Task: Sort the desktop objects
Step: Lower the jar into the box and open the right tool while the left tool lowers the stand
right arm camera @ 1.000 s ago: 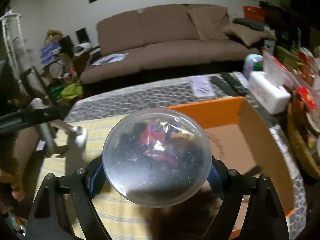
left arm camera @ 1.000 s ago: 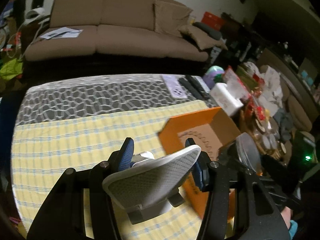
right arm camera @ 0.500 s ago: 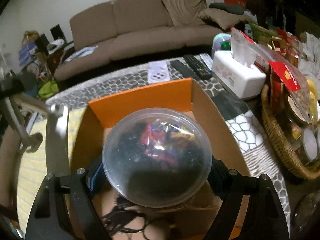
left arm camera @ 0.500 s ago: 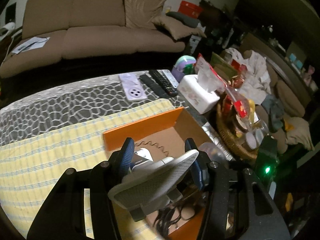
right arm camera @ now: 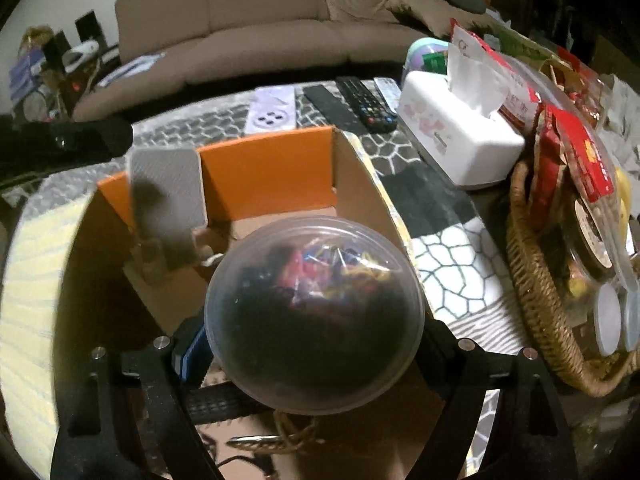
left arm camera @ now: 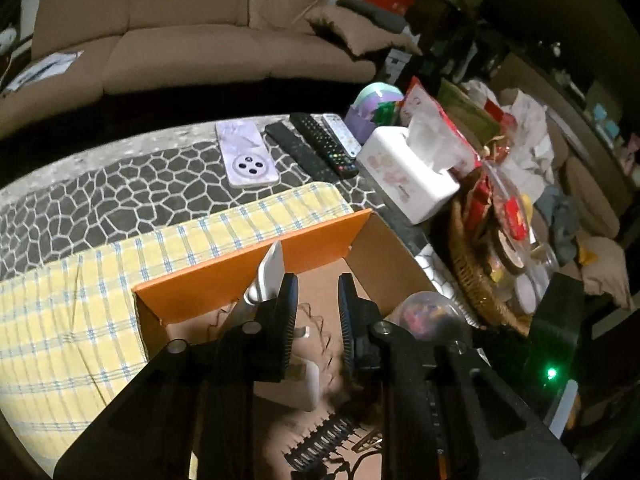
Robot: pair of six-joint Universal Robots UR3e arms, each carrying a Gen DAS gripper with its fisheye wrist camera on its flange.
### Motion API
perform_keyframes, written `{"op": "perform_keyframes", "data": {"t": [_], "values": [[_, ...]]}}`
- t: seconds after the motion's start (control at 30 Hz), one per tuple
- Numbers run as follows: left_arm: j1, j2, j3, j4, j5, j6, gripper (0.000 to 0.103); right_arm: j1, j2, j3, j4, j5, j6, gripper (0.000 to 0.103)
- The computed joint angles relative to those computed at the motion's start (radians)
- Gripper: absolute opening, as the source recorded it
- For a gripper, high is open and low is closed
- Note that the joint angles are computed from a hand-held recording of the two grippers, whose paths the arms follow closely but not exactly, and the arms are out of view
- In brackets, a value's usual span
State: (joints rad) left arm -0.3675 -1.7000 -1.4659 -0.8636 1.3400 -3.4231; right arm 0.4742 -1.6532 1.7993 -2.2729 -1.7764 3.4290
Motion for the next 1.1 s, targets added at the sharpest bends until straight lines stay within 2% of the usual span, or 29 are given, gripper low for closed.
{"op": "perform_keyframes", "data": {"t": [0.13,0.3,0.37,0.5,0.57,0.7,0.77,0.93,1.1], "values": [[0.006,0.013,-0.039,0.012,-0.007,0.007,0.027,-0.009,0.027,-0.018,0.016,0.008,-0.011,0.086],[0.044,0.076,-0.109,0.014,-0.045,0.007,0.048,0.015,0.049,-0.049,0.03,-0.038,0.01,0.086],[0.058,0.109,-0.127,0.005,-0.048,0.019,0.058,0.006,0.038,-0.036,0.027,-0.01,0.007,0.086],[0.098,0.175,-0.157,-0.01,-0.084,0.033,0.067,-0.017,0.014,-0.011,0.012,0.032,0.015,0.087],[0.111,0.201,-0.162,-0.025,-0.089,0.041,0.072,-0.015,0.004,-0.005,-0.004,0.017,0.028,0.088],[0.136,0.247,-0.161,-0.071,-0.096,0.06,0.077,-0.022,-0.033,0.009,-0.053,0.026,0.037,0.09],[0.146,0.273,-0.169,-0.094,-0.097,0.071,0.084,-0.022,-0.042,-0.006,-0.036,0.032,0.037,0.09],[0.167,0.345,-0.213,-0.132,-0.09,0.086,0.091,-0.02,-0.094,-0.004,0.005,0.025,0.065,0.09],[0.129,0.311,-0.206,-0.115,-0.041,0.101,0.088,-0.033,-0.146,0.029,0.029,0.059,0.091,0.09]]}}
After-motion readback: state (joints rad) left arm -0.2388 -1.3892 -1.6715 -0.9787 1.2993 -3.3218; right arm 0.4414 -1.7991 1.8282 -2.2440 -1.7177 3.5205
